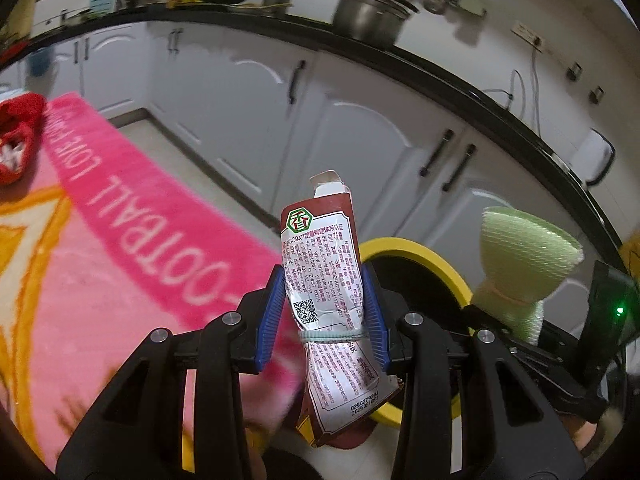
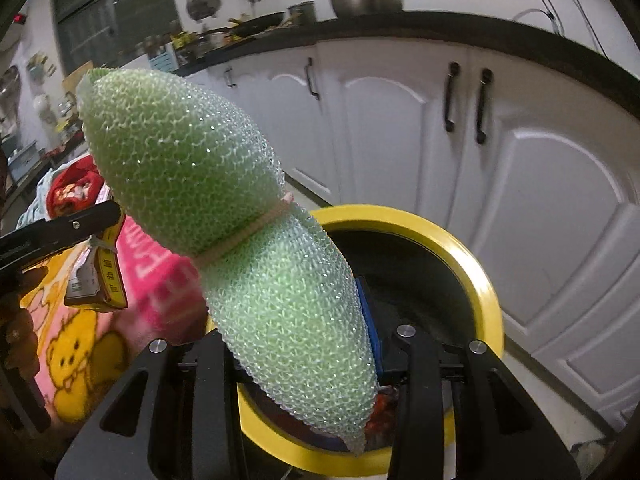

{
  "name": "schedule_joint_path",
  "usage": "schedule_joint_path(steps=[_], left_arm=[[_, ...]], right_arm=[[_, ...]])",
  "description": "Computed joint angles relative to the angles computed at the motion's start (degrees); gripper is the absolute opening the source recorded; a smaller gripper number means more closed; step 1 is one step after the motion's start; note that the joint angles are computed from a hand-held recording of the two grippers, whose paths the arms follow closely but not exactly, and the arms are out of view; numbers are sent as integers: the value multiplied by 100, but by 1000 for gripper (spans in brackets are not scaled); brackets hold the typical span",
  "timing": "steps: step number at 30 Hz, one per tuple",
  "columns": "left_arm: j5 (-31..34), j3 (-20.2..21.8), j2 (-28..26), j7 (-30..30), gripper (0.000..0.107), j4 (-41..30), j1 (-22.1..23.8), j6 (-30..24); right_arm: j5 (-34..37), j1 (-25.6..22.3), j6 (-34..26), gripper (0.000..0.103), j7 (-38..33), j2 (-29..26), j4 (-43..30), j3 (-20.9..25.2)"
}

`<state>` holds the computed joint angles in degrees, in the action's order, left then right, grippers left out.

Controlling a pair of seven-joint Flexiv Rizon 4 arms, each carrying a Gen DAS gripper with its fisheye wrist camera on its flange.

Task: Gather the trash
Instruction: 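Carry the silver wrapper and green sponge over the yellow bin with both grippers, then open both grippers to drop the wrapper and sponge into the bin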

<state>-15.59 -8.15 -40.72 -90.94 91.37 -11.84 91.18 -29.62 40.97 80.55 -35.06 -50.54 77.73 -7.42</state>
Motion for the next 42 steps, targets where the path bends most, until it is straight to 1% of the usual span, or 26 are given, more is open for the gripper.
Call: schedule_joint_path(steps=[4, 8, 16, 18, 22, 31, 33, 34, 35, 39, 41, 42], left_arm=[[52, 11, -187, 81, 30, -320, -150, -202], [86, -39, -388, 194, 30, -630, -257, -374], [71, -106, -747, 402, 31, -1181, -391, -796], [75, -110, -839, 469, 31, -1330, -421, -928], [45, -171, -965, 590, 31, -1506, -419, -1110], [-21, -97, -1144, 627, 32, -1828, -485, -1499], [-8, -44, -1146, 590, 38, -1841, -506, -1524], [-3, -31, -1141, 573, 46, -1835, -510, -1535], [-1, -40, -1132, 574, 50, -1819, -501, -1548], [57, 71, -1068, 484, 58, -1757, -531, -1577], [133, 196, -976, 402, 68, -1657, -576, -1565], [171, 235, -937, 374, 70, -1613, -586, -1555]], right_arm=[[32, 61, 96, 35, 205, 119, 324, -148], [68, 56, 92, 35, 354, 152, 456, -173], [197, -149, 64, 37, 415, 132, 557, 6], [237, -121, 157, 37, 500, 177, 716, -36], [336, -211, 172, 38, 533, 117, 687, 39], [429, -148, 310, 52, 640, 129, 819, -77], [434, -157, 288, 54, 644, 129, 821, -82], [431, -142, 300, 54, 656, 139, 848, -106], [431, -160, 287, 56, 645, 132, 833, -92], [415, -91, 299, 61, 720, 206, 947, -188], [377, -9, 335, 65, 787, 265, 1039, -294], [344, 68, 356, 68, 844, 304, 1102, -396]])
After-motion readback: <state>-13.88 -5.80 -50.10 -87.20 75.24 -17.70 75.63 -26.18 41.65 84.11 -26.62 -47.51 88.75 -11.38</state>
